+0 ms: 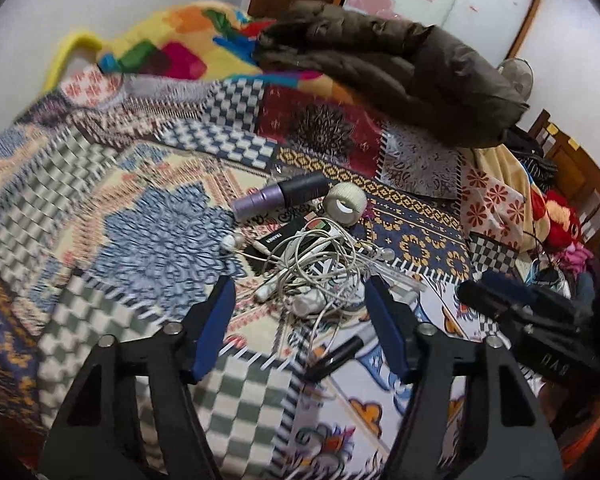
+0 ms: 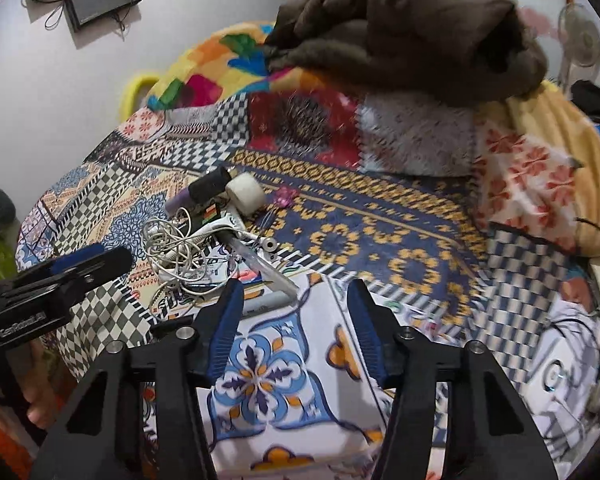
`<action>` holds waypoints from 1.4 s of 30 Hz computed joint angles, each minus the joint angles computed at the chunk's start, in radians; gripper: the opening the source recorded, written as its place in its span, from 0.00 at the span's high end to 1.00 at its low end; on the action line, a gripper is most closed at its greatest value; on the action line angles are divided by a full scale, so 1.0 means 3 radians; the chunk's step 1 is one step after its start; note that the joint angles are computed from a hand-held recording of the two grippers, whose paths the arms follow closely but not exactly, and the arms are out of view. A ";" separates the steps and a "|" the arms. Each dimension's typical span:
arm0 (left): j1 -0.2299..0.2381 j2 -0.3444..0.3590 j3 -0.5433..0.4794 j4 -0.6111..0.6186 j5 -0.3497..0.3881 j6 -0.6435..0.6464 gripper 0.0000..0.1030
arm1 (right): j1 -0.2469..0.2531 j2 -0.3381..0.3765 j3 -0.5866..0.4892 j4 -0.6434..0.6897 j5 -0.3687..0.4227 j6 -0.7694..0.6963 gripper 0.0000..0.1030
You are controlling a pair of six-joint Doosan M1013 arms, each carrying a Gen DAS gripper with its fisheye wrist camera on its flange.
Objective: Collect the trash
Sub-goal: 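Reach to the bed items and grasp the white earphone cable with the left tool, then grasp the white tube with red print with the right tool while the left tool holds the cable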
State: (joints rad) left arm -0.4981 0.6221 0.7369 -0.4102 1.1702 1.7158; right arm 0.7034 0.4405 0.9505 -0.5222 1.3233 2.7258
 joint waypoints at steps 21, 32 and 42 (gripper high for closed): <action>0.0014 -0.0093 0.0092 -0.0031 -0.0212 0.0201 0.99 | -0.0060 0.0216 -0.0168 0.0459 -0.0154 0.0146 0.61; 0.0146 -0.0309 0.0392 0.0165 -0.0526 0.0245 0.99 | -0.0007 0.0364 -0.0361 0.0316 0.0081 0.0033 0.61; 0.0236 -0.0243 0.0518 0.0318 -0.0194 0.0032 0.99 | -0.0044 0.0283 -0.0271 0.0367 0.0232 -0.0117 0.64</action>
